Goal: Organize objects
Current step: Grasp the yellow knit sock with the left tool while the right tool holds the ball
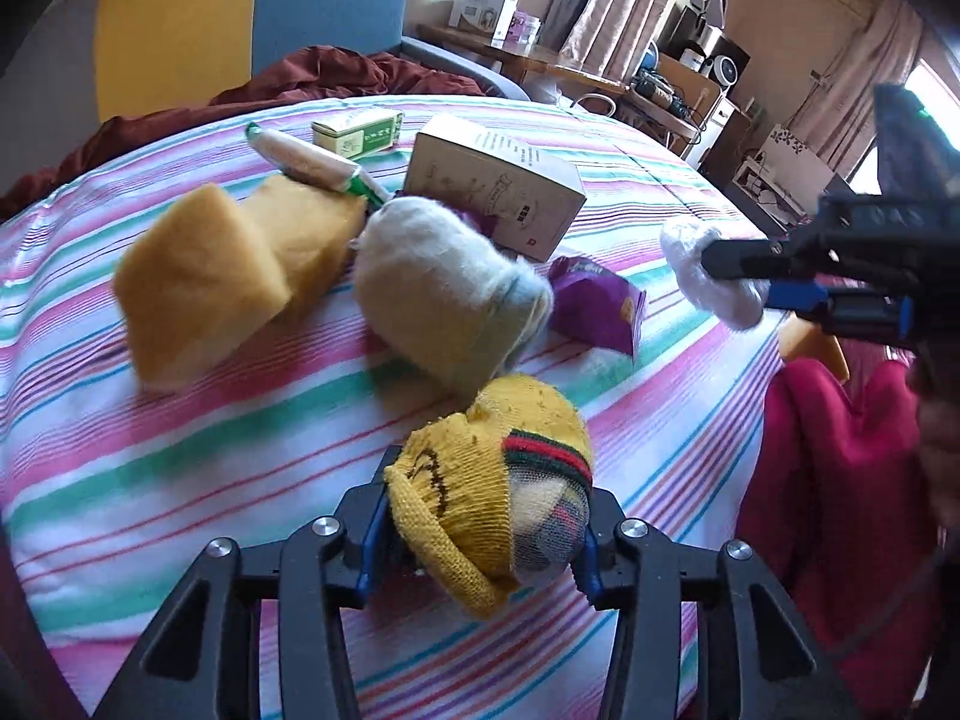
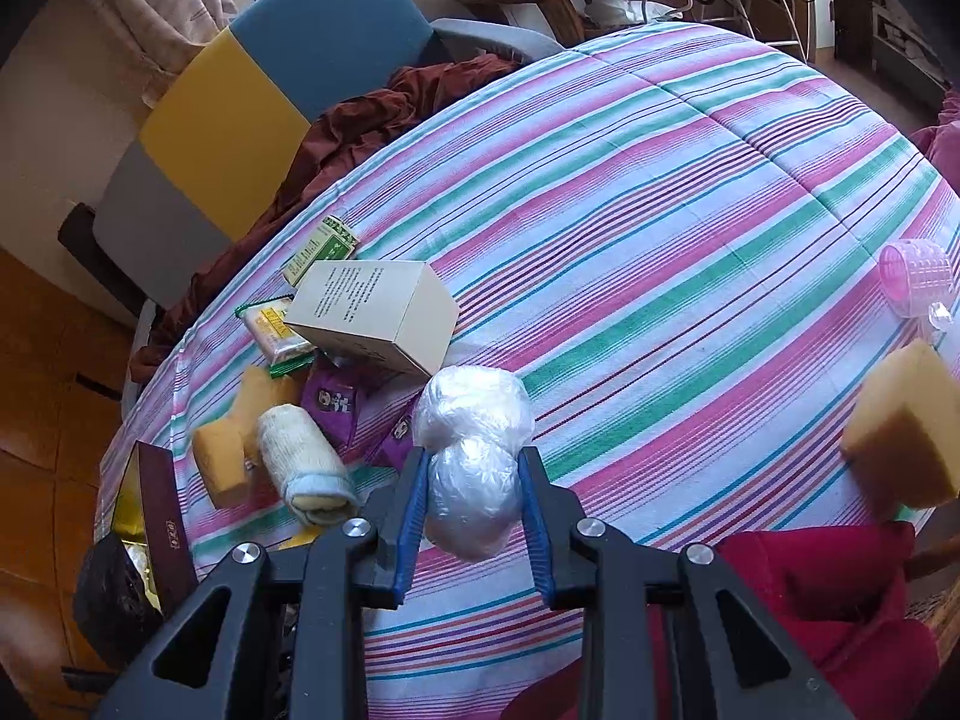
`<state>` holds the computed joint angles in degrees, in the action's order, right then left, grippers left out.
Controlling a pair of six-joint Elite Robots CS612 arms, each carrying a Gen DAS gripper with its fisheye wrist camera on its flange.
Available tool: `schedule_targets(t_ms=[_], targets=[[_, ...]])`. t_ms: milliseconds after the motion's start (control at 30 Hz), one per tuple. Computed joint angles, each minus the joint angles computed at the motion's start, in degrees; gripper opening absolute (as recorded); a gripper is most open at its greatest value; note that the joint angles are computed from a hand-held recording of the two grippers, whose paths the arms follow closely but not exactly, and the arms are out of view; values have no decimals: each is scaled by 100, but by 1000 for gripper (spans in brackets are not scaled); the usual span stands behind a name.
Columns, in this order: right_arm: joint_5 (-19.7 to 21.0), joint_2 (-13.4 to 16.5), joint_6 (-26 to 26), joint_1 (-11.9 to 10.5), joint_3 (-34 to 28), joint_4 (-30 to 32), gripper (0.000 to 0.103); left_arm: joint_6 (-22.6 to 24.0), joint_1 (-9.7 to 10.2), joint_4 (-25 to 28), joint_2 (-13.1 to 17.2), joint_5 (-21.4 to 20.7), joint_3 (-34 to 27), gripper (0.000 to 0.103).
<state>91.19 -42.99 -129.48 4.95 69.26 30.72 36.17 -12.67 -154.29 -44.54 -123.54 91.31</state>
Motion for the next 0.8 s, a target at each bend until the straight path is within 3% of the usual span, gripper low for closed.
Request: schedule_targets(t_ms=[367,800], targets=[[218,-74,-112,58,80,-143,29,412,521,-325,37,-266,147,49],[440,-139,-161,110,151,-283,29,529,431,-1185,-36,46,483,49]])
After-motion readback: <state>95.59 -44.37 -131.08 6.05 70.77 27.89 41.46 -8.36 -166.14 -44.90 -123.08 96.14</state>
